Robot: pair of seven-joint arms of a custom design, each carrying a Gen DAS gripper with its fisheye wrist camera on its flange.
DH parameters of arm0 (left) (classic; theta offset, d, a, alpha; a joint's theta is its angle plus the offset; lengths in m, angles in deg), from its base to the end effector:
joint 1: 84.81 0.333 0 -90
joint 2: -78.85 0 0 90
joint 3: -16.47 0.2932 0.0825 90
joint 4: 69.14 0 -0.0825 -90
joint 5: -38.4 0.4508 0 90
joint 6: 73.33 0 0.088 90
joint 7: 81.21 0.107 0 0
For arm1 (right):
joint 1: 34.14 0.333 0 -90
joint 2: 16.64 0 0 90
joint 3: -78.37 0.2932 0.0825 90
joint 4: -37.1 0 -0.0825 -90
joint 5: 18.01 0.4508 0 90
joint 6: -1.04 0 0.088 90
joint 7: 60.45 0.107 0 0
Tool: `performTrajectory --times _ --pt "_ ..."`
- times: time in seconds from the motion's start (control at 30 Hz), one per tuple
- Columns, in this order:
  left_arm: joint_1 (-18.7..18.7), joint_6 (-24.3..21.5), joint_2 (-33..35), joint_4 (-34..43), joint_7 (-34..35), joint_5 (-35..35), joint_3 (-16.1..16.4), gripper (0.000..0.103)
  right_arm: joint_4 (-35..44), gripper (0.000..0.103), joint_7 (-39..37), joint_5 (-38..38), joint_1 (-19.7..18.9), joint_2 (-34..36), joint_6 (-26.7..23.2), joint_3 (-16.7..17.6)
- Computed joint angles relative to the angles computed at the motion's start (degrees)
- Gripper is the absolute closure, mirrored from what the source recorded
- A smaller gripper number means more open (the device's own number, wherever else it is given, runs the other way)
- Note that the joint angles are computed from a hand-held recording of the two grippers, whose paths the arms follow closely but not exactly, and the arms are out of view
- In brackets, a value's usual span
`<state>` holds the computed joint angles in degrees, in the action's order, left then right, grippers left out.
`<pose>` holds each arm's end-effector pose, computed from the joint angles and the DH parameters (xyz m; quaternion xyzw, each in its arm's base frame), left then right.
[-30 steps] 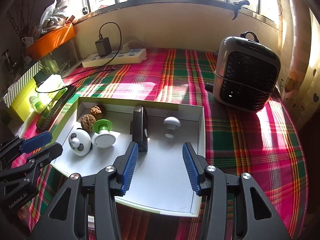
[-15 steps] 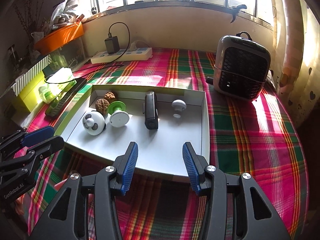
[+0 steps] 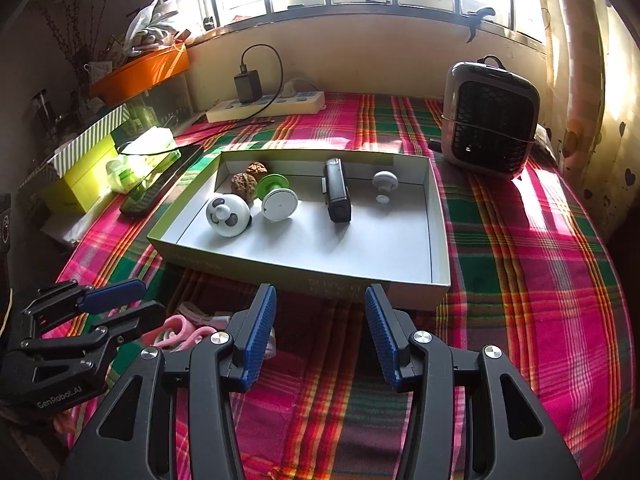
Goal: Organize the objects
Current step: 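Withdraw both grippers from the box toward the pink clips, then move left gripper to a pink-white clip while right gripper approaches another pink clip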
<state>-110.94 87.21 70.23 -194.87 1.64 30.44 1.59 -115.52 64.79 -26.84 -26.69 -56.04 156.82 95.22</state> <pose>0.4653 -0.4013 0.4827 -0.4779 0.7972 -0.3532 0.1059 0.4235 0.1942 0.4769 -0.6336 0.6780 -0.2355 0.2889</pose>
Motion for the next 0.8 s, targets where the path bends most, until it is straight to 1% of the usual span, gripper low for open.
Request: performTrajectory --times 0.2,0.3,0.37,0.47,0.57,0.67,0.77,0.8 --pt "-0.09 -1.11 0.37 -0.06 0.59 -0.19 -0.11 0.068 -1.17 0.055 0.97 0.86 0.86 -1.0 0.18 0.15" --pt "-0.77 -0.9 0.52 -0.12 3.16 -2.68 0.24 0.068 -1.35 0.055 1.27 0.52 0.64 -1.33 -0.08 0.68" --pt "-0.74 -1.4 0.79 0.16 3.66 -2.94 0.07 0.068 -1.43 0.055 1.83 -0.01 0.26 -1.62 -0.39 1.19" --pt "-0.78 -1.05 0.69 -0.06 4.27 -3.43 -0.09 0.068 -1.89 0.055 2.21 0.16 0.57 -2.01 -0.18 0.91" --pt "-0.3 -1.22 0.83 0.12 3.05 -2.6 -0.3 0.068 -1.9 0.055 2.64 0.0 0.56 -2.06 -0.55 1.1" --pt "-0.22 -1.11 0.69 -0.21 2.9 -3.33 -0.08 0.068 -1.76 0.055 2.61 0.02 0.95 -1.85 -0.58 1.0" --pt "1.07 -2.21 0.64 -0.32 -1.3 1.02 -0.87 0.068 -1.63 0.055 2.51 0.3 1.47 -1.58 -0.45 0.77" --pt "1.06 -2.07 0.52 -0.57 -1.52 1.13 -0.76 0.068 -1.62 0.055 2.48 0.36 1.62 -1.58 -0.46 0.77"
